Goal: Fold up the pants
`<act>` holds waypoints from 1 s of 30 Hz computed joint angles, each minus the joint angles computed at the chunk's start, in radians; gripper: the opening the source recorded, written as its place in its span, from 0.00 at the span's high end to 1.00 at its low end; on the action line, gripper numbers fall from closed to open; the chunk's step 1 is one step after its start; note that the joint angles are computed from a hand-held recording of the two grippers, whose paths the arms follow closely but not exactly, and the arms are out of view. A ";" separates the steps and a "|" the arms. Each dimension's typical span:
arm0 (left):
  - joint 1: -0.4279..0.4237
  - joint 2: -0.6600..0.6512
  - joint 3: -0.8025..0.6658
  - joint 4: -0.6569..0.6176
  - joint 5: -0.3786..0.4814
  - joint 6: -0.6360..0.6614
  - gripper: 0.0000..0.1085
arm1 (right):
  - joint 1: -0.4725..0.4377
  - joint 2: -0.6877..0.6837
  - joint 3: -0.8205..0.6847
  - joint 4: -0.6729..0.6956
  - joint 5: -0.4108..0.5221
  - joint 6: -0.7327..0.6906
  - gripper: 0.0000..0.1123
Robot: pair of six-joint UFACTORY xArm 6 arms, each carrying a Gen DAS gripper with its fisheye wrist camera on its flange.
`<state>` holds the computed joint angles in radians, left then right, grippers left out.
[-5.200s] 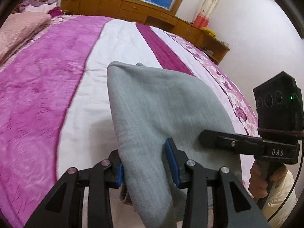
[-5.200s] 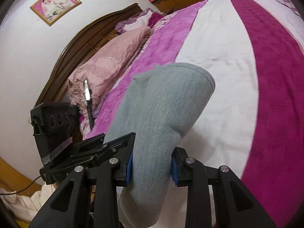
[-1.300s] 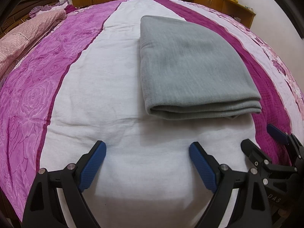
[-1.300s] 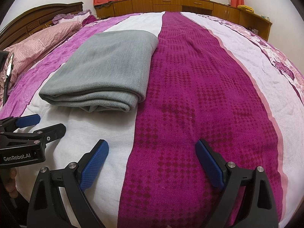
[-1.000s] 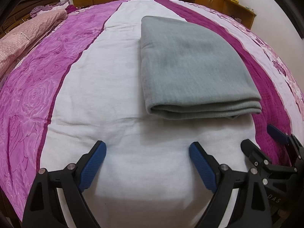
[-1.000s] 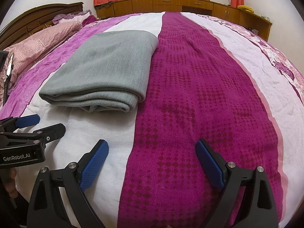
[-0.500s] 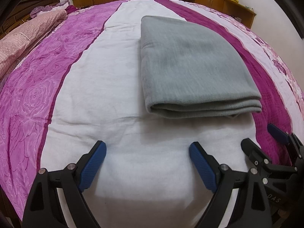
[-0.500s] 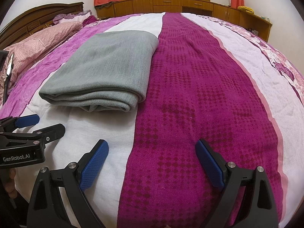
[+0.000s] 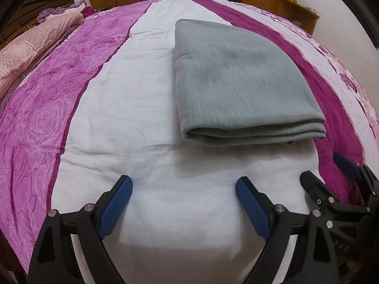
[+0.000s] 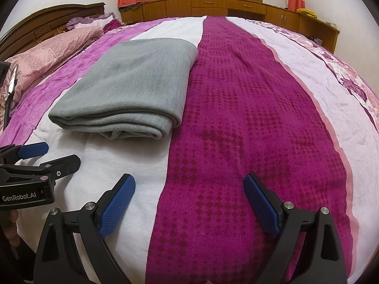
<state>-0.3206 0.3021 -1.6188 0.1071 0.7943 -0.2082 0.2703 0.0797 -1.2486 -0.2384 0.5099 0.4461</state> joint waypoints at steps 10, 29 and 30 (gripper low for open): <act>0.000 -0.002 0.001 0.003 0.001 0.001 0.15 | -0.001 0.007 -0.008 -0.017 0.000 0.008 0.19; -0.001 -0.002 0.000 0.005 0.005 -0.004 0.15 | 0.002 0.005 -0.003 -0.026 -0.001 0.018 0.19; -0.002 -0.004 0.002 0.005 0.004 -0.006 0.15 | 0.001 0.007 -0.005 -0.025 -0.002 0.016 0.19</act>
